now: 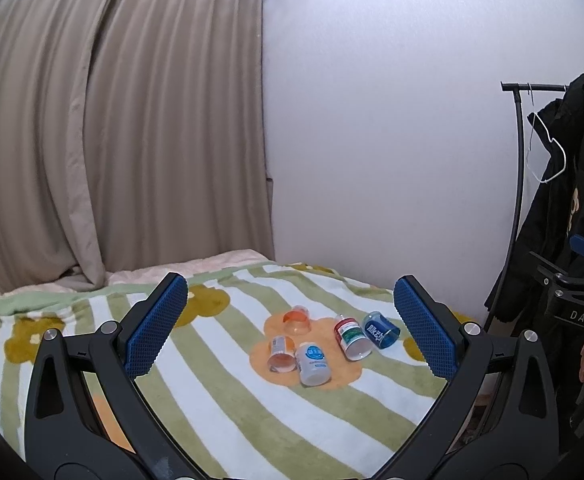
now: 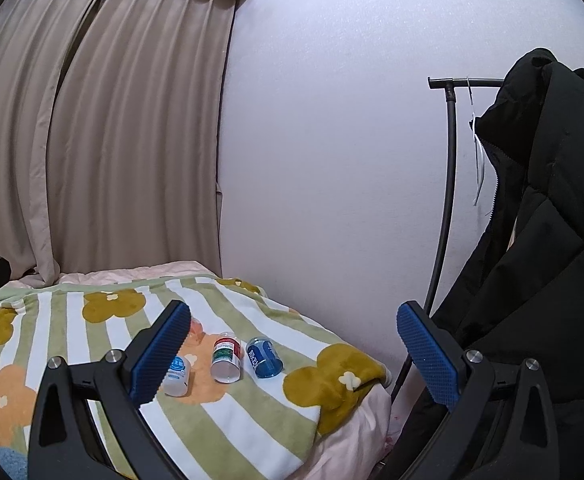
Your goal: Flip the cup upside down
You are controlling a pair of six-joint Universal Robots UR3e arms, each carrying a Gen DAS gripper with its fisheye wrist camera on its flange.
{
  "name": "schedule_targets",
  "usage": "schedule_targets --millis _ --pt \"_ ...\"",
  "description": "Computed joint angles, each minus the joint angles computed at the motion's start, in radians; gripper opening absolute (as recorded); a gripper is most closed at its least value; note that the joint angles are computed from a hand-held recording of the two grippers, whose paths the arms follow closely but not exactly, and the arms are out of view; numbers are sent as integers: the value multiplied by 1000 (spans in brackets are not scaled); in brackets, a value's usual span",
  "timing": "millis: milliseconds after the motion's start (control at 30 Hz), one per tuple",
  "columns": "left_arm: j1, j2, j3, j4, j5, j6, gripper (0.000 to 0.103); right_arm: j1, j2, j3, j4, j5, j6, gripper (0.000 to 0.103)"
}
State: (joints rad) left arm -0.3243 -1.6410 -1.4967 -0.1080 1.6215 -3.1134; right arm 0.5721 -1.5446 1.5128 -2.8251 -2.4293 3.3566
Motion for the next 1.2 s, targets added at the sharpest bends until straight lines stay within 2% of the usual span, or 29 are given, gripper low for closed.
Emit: schedule_targets --millis 1200 --pt "-4 12 1 -24 -13 -5 103 0 -4 6 6 3 8 103"
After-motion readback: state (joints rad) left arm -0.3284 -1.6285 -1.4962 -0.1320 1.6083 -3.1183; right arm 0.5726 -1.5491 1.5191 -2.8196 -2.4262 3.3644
